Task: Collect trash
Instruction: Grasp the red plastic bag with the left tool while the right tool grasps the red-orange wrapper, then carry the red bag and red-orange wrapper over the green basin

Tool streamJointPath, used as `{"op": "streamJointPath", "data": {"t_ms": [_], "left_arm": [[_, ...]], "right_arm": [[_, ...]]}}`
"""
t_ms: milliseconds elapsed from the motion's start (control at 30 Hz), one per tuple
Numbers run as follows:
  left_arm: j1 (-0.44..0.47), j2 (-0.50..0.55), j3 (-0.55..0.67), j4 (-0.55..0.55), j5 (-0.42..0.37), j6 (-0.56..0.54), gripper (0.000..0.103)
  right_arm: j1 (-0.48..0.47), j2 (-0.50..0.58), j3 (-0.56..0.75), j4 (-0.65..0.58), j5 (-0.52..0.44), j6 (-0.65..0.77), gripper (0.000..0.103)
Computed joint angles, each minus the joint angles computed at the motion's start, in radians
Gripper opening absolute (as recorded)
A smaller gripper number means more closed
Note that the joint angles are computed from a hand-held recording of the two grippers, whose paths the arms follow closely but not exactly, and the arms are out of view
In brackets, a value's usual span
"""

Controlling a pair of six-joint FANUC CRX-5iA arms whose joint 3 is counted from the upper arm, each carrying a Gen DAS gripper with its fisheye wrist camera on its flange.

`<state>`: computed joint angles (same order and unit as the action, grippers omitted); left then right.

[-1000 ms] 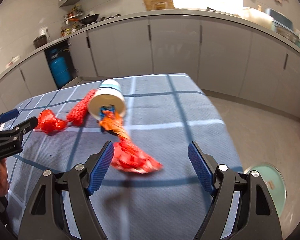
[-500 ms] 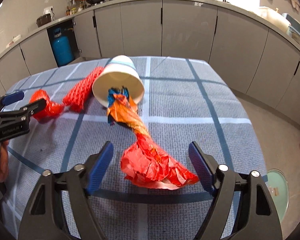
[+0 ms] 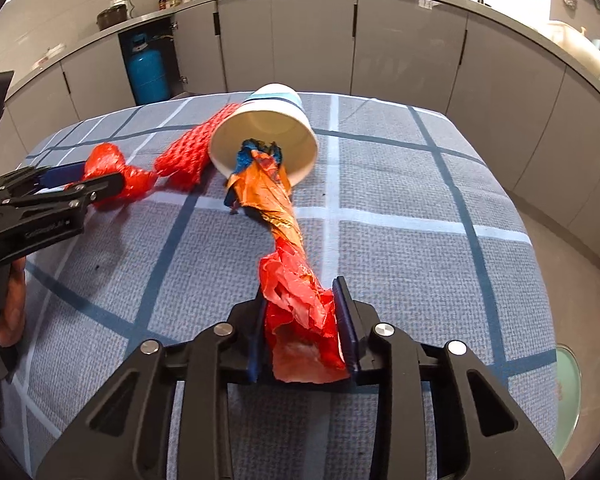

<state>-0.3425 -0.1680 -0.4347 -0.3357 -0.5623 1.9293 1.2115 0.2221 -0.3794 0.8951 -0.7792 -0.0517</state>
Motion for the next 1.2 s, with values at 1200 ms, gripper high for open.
{"op": "streamJointPath", "data": {"t_ms": [1200], "left_arm": [[-0.334,-0.055,0.127,-0.148,-0.079,0.119,0.026]], "right_arm": [[0.179,-0.330,-0.295,0.183,-0.246,-0.395,0.027]]}}
